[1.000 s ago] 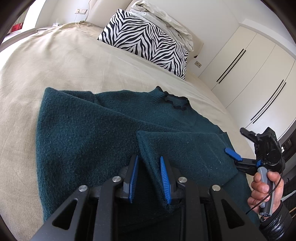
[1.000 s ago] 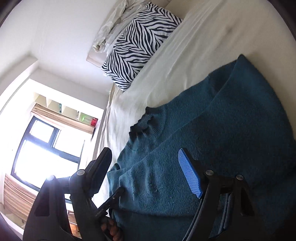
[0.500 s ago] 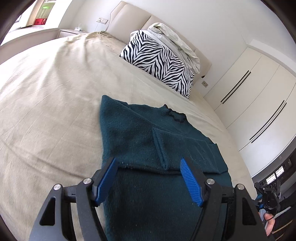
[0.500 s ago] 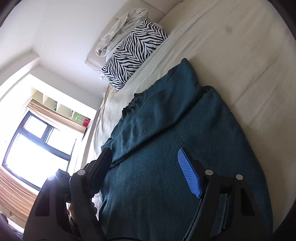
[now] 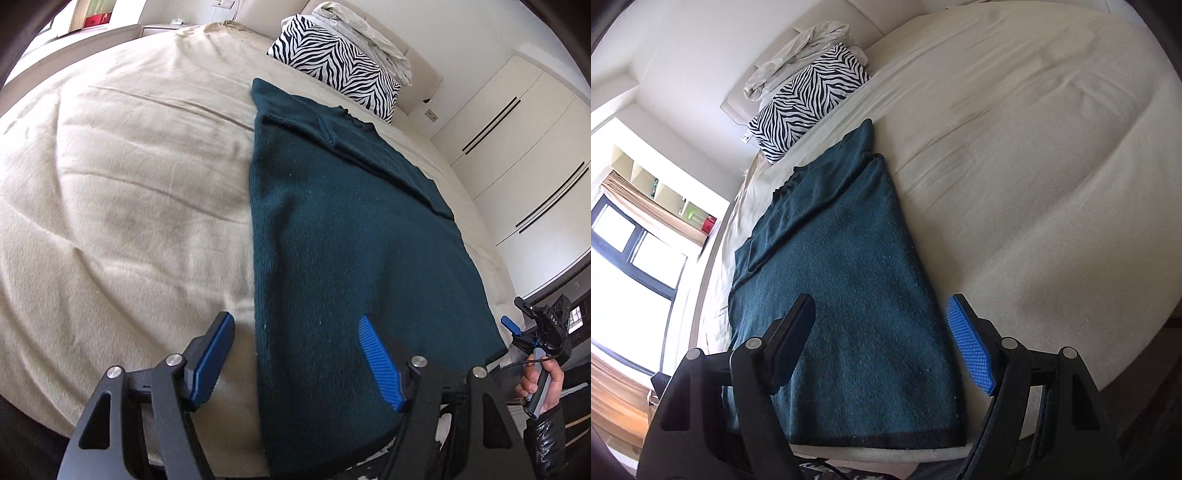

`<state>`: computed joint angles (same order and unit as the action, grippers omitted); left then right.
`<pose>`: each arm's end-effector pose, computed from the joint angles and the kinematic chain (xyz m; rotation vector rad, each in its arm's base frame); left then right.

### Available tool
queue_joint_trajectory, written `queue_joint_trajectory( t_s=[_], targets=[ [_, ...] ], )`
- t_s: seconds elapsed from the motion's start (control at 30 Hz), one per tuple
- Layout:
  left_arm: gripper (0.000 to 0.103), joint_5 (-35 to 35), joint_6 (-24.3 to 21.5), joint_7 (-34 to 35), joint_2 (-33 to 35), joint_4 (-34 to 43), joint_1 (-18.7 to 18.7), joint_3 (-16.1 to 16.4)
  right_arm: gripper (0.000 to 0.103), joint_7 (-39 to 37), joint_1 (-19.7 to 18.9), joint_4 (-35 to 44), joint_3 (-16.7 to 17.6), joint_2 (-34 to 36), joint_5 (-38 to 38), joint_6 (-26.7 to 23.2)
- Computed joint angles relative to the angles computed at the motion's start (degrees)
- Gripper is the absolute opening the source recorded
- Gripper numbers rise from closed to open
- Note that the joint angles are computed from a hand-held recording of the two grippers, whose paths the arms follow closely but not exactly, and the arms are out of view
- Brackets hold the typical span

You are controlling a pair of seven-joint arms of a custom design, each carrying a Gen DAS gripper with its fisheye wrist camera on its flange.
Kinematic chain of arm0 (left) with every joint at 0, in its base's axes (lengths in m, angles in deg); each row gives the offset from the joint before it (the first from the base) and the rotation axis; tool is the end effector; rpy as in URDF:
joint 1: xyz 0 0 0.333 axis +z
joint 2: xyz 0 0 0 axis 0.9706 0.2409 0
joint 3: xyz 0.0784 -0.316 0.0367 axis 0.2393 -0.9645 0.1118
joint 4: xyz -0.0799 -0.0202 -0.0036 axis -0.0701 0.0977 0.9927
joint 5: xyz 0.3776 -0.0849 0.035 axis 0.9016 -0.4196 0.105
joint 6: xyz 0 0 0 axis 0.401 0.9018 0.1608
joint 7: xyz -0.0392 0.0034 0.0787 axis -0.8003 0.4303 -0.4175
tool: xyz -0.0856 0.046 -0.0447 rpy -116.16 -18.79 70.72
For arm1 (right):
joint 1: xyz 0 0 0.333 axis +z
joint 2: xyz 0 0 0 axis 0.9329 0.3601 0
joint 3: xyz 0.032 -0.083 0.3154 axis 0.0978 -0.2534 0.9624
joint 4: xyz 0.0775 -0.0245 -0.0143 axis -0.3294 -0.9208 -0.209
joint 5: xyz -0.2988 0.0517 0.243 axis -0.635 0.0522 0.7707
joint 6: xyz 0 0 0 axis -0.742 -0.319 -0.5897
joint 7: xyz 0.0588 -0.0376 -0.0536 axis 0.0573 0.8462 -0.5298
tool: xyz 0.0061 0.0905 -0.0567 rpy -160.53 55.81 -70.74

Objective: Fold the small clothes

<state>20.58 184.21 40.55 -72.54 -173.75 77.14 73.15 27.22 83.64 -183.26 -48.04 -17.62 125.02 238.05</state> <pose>0.5827 -0.0826 0.3708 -2.2076 1.8665 -1.0696 0.5014 0.0805 0.3947 -1.2728 1.9761 -0.0763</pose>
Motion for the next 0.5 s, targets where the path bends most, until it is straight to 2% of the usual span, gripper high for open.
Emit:
queue_joint_trajectory(
  t_s=[0.1, 0.23, 0.3, 0.43, 0.5],
  targets=[
    [0.071, 0.5, -1.3, -0.1, -2.3, -3.0, -0.6, 0.0, 0.074, 4.3, -0.7, -5.1, -0.9, -3.5, -4.7, -2.9],
    [0.071, -3.0, -3.8, 2.0, -4.2, -5.1, -1.1, 0.7, 0.072, -0.8, -0.1, -8.4, -2.7, -6.4, 1.3, -6.3],
    [0.07, -5.3, -6.1, 2.8, -4.3, -4.9, -1.2, 1.6, 0.071, -1.4, -0.1, -8.9, -2.9, -7.1, 1.7, -8.0],
    [0.068, -8.5, -11.5, 3.2, -5.2, -5.6, -0.8, 3.3, 0.064, -0.7, 0.0, -7.9, -3.0, -6.3, 1.7, -12.3],
    [0.067, -8.8, -13.3, 2.9, -5.6, -6.3, -0.9, 4.0, 0.06, -2.1, -0.1, -7.4, -2.9, -5.7, 4.3, -13.1]
  ],
)
